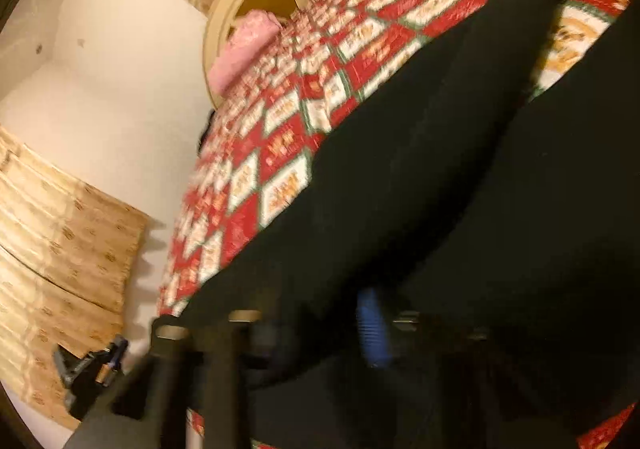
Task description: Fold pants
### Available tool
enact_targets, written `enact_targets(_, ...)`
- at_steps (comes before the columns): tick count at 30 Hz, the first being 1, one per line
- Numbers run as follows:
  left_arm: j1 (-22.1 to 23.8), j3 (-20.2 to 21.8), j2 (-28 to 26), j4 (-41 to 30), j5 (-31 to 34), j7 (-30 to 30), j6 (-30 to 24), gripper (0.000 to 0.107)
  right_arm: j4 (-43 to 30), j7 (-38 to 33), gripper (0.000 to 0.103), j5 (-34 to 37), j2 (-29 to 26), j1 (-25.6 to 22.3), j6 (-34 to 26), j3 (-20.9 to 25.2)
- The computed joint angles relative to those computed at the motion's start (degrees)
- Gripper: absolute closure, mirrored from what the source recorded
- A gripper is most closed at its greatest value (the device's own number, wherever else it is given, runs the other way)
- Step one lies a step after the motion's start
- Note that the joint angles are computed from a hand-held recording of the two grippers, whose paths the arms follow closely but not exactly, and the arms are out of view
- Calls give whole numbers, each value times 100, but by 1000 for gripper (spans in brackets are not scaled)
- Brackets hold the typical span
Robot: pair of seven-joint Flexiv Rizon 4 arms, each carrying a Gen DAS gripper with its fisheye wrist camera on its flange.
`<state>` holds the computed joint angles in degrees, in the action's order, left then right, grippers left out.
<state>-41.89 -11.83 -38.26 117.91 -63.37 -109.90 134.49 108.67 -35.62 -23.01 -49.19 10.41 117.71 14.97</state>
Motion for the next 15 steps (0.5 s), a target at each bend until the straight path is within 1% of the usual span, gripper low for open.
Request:
enact_targets(1,97,-44,28,104,233,-207,-42,92,-16,7,97,-65,0,-11,-128,5)
enact_targets(2,178,-74,56,227,476,-454,-60,89,-1,-55,97,-70,-1,2,-77,-18)
enact_targets(3,140,-56,73,293,472,-536,-78,80,79,-215,97,8,77,149,38,-177)
enact_targets(4,25,-9,81,307,293,-465,-102,69,195,-422,97,114,186,313,212,-346)
enact_targets(6,-240,48,71,252,-216,-111,-106,59,415,-781,97,313,411,559,459,-566)
enact_targets(7,-321,32,61,235,-411,61,-90,58,534,-941,97,399,541,648,525,-638)
enact_targets(8,-324,-7,67,261,-461,114,-87,58,673,-1077,97,452,685,687,575,-664)
enact_targets(9,-302,-49,75,307,-450,105,-101,58,803,-1168,97,443,811,653,610,-626)
enact_targets(11,-231,-108,62,419,-234,-149,-91,58,1016,-1219,97,406,964,534,653,-492)
enact_targets(12,-181,-120,50,484,-51,-342,-74,58,1107,-1220,97,377,1008,475,677,-425)
enact_targets(13,-66,-139,19,578,307,-689,-43,58,1206,-1238,97,370,1042,447,711,-390)
enact_targets(15,187,-160,-69,689,1026,-1331,-20,58,1328,-1374,97,565,1063,645,708,-496)
